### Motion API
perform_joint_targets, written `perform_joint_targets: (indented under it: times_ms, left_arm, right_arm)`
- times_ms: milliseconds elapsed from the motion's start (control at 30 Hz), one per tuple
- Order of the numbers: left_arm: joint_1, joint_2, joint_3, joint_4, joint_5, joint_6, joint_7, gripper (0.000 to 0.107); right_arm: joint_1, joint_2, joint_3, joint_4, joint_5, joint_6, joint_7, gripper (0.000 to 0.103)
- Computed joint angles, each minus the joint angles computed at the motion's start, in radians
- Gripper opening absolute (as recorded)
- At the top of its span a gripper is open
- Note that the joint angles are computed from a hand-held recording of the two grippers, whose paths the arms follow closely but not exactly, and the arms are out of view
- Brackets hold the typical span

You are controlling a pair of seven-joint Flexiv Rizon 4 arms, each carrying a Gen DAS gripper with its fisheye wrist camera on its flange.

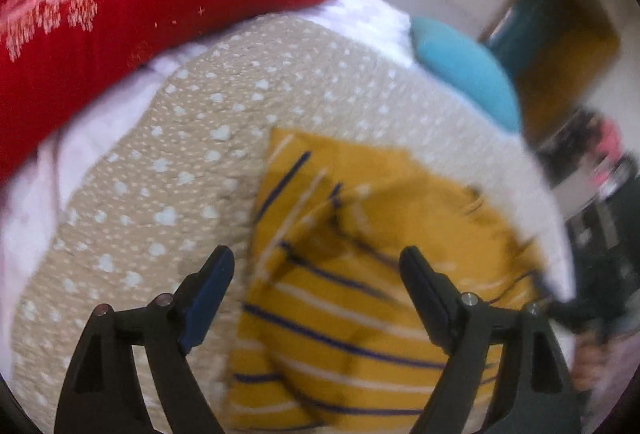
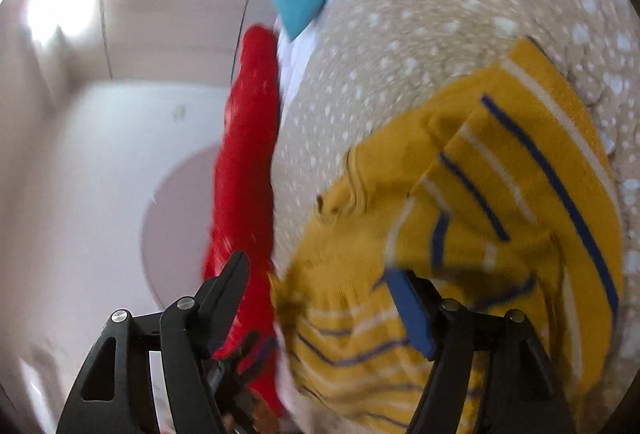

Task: Fold small clothes

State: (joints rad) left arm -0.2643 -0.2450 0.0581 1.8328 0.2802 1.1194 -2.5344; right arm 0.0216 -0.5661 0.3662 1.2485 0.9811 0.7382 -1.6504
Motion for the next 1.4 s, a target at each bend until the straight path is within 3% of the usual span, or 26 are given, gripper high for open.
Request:
perform_joint_targets:
  times_ms: [100, 167, 200, 267, 333, 367, 400, 433, 600, 767, 867, 1000, 1033, 1100, 1167, 1200, 1233, 1400]
  left_arm:
    - [-0.031, -0.032, 0.023, -0.057, 0.095, -0.119, -0.024, 0.084]
    - [-0.032, -0.052, 0.024, -0.078, 0.116, -0.172, -0.027, 0.084]
    - [-0.029, -0.059, 0.022, -0.080, 0.115, -0.185, -0.028, 0.084]
    - [-0.025, -0.062, 0.021, -0.070, 0.115, -0.177, -0.035, 0.084]
    - [-0.022, -0.066, 0.021, -0.067, 0.116, -0.176, -0.039, 0.084]
    - [-0.016, -0.067, 0.020, -0.061, 0.110, -0.169, -0.037, 0.085]
    - [-0.010, -0.066, 0.019, -0.053, 0.100, -0.160, -0.035, 0.086]
    - [-0.002, -0.066, 0.018, -0.044, 0.086, -0.147, -0.031, 0.086]
    - [0.007, -0.026, 0.018, 0.000, 0.048, -0.122, -0.025, 0.086]
    - [-0.019, 0.050, 0.000, 0.044, 0.112, -0.083, -0.053, 0.086]
    - [-0.035, 0.041, -0.026, 0.024, 0.151, -0.140, -0.028, 0.086]
    - [-0.071, -0.010, -0.037, -0.050, 0.204, -0.362, -0.019, 0.089]
    - [-0.067, -0.013, -0.038, -0.047, 0.195, -0.372, -0.015, 0.089]
    - [-0.057, 0.008, -0.035, -0.023, 0.166, -0.362, -0.030, 0.089]
    - [-0.055, 0.038, -0.033, -0.011, 0.165, -0.381, -0.057, 0.089]
    - [-0.056, 0.056, -0.034, -0.004, 0.175, -0.381, -0.077, 0.089]
    - [-0.057, 0.069, -0.038, 0.003, 0.188, -0.376, -0.096, 0.089]
    - [-0.046, 0.081, -0.052, 0.023, 0.243, -0.298, -0.190, 0.089]
  right_arm:
    - [0.034, 0.022, -0.015, 0.007, -0.085, -0.023, -0.045, 0.075]
    - [0.096, 0.017, -0.053, -0.002, -0.198, -0.003, -0.050, 0.066]
    - [0.137, 0.003, -0.078, -0.015, -0.281, 0.000, -0.038, 0.053]
    - [0.225, -0.044, -0.144, -0.050, -0.469, 0.010, 0.021, 0.037]
    - [0.304, -0.081, -0.228, -0.047, -0.648, 0.078, 0.123, 0.033]
    - [0.320, -0.102, -0.262, -0.052, -0.694, 0.105, 0.160, 0.029]
    - [0.321, -0.112, -0.269, -0.051, -0.719, 0.122, 0.188, 0.014]
    - [0.318, -0.121, -0.271, -0.054, -0.734, 0.133, 0.214, 0.009]
    - [0.240, -0.046, -0.183, 0.045, -0.720, 0.242, 0.230, 0.013]
    - [0.132, 0.122, -0.065, 0.235, -0.667, 0.286, 0.071, 0.014]
    - [0.078, 0.207, -0.011, 0.327, -0.554, 0.225, -0.060, 0.014]
    - [0.128, 0.254, -0.085, 0.478, -0.600, 0.255, -0.032, 0.013]
    - [0.130, 0.256, -0.100, 0.507, -0.601, 0.270, -0.018, 0.005]
    - [0.108, 0.267, -0.092, 0.519, -0.545, 0.285, -0.043, 0.003]
    - [0.141, 0.307, -0.125, 0.551, -0.618, 0.289, 0.022, 0.005]
    - [0.156, 0.323, -0.135, 0.566, -0.653, 0.305, 0.041, 0.014]
    - [0.169, 0.344, -0.138, 0.579, -0.680, 0.327, 0.051, 0.015]
    - [0.189, 0.342, -0.082, 0.473, -0.561, 0.285, -0.054, 0.015]
